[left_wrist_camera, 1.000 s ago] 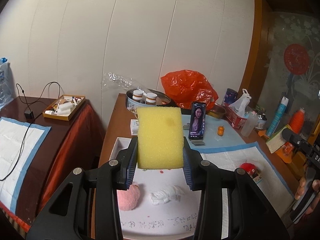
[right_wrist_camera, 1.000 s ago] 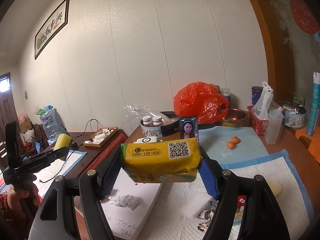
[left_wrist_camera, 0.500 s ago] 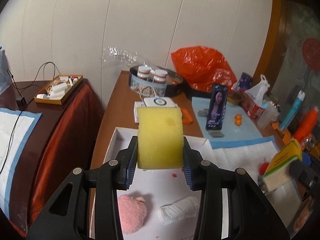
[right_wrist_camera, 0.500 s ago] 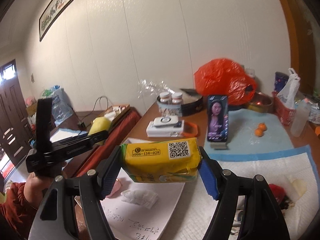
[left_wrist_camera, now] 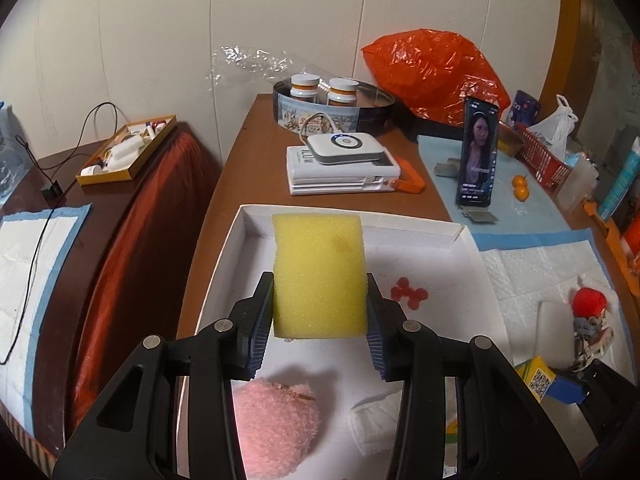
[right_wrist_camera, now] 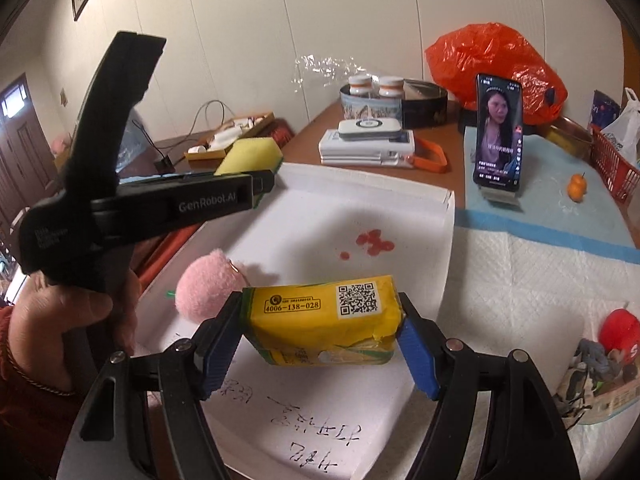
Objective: Organize soft objects
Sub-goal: 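Open left tool dropping the sponge while right tool releases the tissue pack into the box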
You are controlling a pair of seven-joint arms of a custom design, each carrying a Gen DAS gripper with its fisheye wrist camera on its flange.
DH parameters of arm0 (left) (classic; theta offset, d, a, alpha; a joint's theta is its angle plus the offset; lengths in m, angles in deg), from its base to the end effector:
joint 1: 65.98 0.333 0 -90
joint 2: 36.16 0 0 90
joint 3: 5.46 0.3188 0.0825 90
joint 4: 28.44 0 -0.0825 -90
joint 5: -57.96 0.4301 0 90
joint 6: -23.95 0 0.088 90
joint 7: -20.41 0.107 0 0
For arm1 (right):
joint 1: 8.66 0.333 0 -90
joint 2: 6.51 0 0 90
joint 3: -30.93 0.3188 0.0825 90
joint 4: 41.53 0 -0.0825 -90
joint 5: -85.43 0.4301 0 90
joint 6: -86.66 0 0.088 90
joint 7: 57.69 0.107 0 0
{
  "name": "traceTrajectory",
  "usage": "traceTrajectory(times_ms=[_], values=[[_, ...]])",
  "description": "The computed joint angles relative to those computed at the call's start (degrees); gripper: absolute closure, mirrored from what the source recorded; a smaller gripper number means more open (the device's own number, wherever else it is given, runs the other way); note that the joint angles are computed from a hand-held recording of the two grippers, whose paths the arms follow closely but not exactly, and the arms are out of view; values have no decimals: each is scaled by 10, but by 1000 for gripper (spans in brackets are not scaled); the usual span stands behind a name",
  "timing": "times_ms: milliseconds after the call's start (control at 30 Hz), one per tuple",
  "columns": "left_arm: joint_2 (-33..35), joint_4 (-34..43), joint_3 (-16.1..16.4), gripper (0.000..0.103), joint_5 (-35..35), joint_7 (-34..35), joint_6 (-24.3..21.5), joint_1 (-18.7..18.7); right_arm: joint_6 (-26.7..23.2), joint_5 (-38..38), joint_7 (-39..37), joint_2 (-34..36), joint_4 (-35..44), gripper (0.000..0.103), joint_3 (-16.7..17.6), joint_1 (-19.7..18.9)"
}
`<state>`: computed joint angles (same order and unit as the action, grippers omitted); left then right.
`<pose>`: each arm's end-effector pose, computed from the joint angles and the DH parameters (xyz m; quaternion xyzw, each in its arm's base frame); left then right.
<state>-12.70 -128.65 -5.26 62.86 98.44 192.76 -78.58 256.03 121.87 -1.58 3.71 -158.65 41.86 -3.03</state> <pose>0.7254 -0.1656 0.4095 -0.6244 0.6801 -0.3091 0.2283 0.6437 0.1454 0.4066 -0.7384 0.5555 -0.1661 0.3442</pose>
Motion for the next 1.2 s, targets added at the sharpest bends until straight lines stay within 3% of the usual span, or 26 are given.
traceTrajectory(times_ms=[67,100,133,200,233,400,667,867,1000,1200], values=[[-3,-6,14,39,9,-17,6,-10,-14,14,-11,5,6,23,6,-5],[-8,-16,20,13,13,-27,21,-13,-13,18,-15,6,6,21,7,-5],[-15,-28,25,0,16,-35,39,-15,-5,19,-18,4,2,18,7,-2],[-26,-46,47,0,23,-59,57,-31,17,2,-10,0,-9,11,3,8],[-35,-58,54,0,23,-71,65,-34,29,-9,-4,-3,-16,0,2,11],[-65,-93,76,0,32,-106,86,-51,67,11,-31,-11,-28,0,28,-7],[-102,-134,44,0,15,-96,107,-26,74,-1,-5,-18,-37,0,24,-9],[-120,-154,70,0,44,-129,107,-52,82,30,-31,-31,-49,0,35,-17],[-130,-166,57,0,60,-139,105,-45,90,62,-53,-40,-57,0,32,-13],[-138,-176,4,0,41,-107,96,-16,97,104,-70,-52,-70,0,14,-3]])
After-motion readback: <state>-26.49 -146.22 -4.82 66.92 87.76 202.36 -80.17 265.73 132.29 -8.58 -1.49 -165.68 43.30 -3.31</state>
